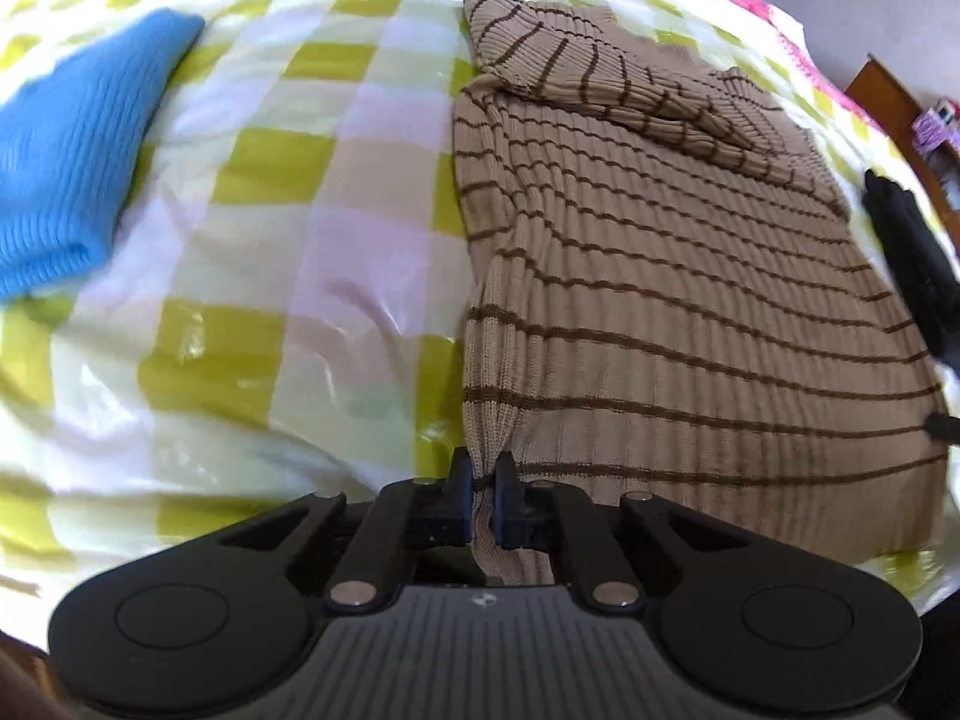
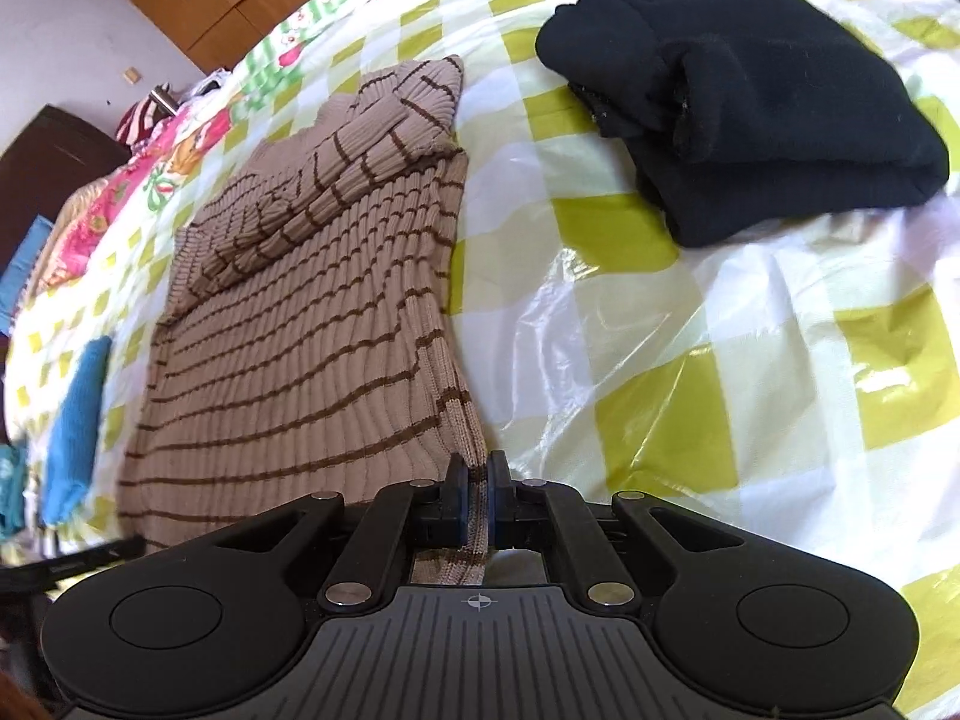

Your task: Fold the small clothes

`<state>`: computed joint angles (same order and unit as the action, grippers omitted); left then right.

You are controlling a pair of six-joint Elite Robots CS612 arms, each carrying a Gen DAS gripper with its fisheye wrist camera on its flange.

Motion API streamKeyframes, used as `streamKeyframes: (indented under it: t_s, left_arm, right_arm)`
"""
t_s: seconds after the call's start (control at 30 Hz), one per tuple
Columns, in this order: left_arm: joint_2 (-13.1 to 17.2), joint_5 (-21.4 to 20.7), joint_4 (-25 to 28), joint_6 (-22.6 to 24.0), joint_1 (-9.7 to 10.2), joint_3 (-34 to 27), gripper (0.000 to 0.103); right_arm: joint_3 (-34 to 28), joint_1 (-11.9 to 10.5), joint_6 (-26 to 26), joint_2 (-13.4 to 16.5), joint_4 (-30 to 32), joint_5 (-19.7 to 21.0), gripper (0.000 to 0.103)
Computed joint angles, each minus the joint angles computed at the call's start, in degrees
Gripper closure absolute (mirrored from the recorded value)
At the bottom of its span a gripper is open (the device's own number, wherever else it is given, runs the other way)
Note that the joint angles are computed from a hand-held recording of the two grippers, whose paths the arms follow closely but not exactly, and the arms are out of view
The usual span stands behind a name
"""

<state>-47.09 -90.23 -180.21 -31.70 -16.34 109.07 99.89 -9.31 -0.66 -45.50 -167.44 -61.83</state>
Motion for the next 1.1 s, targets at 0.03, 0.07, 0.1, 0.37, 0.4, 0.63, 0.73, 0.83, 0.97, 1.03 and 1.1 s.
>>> streamKeyframes:
  t_s: [0.03, 0.07, 0.1, 0.37, 0.4, 0.63, 0.73, 0.83, 0.97, 1.03, 1.1]
  left_arm:
    - [-0.16, -1.06, -1.05, -0.08, 0.08, 0.24, 0.082]
    - [-0.27, -2.97, -2.37, -0.56, 0.40, 0.34, 0.082]
    - [-0.24, -5.32, -4.58, -1.27, 0.93, 0.28, 0.082]
    - [4.52, -12.83, -14.90, -4.28, 5.20, -10.27, 0.082]
    - [5.87, -12.92, -15.10, -4.39, 5.75, -13.01, 0.082]
    - [17.16, -8.76, -3.07, -8.63, 8.58, -33.78, 0.081]
    - [19.29, -10.26, -1.44, -10.75, 9.06, -35.84, 0.080]
    - [19.67, -11.35, -4.70, -13.03, 9.37, -34.81, 0.078]
    - [18.17, -8.62, -9.83, -15.34, 9.27, -31.49, 0.069]
    - [17.61, -5.97, -10.85, -15.75, 9.26, -30.57, 0.068]
    - [16.52, -4.43, -10.48, -13.30, 9.13, -29.17, 0.067]
  right_arm:
    - [0.12, -0.31, 0.46, -0.11, 0.32, 1.93, 0.099]
    - [0.25, -0.66, 1.15, -0.23, 0.42, 3.93, 0.099]
    - [0.20, -1.05, 2.10, -0.26, 0.41, 6.12, 0.099]
    - [-7.87, -1.09, 14.14, 3.69, -6.71, 15.57, 0.099]
    - [-10.36, -0.70, 16.62, 5.16, -8.02, 15.96, 0.099]
    - [-34.08, 3.27, 32.00, 18.84, -9.61, 7.70, 0.090]
    - [-40.00, 3.95, 31.98, 22.14, -4.78, 8.16, 0.083]
    - [-39.88, 3.98, 29.86, 22.67, -6.93, 7.57, 0.075]
    - [-36.11, 3.96, 22.93, 20.93, -7.86, 5.53, 0.075]
    - [-34.14, 4.11, 17.21, 19.84, -7.33, 4.76, 0.075]
    - [-32.90, 4.67, 10.45, 19.06, -7.87, 2.23, 0.075]
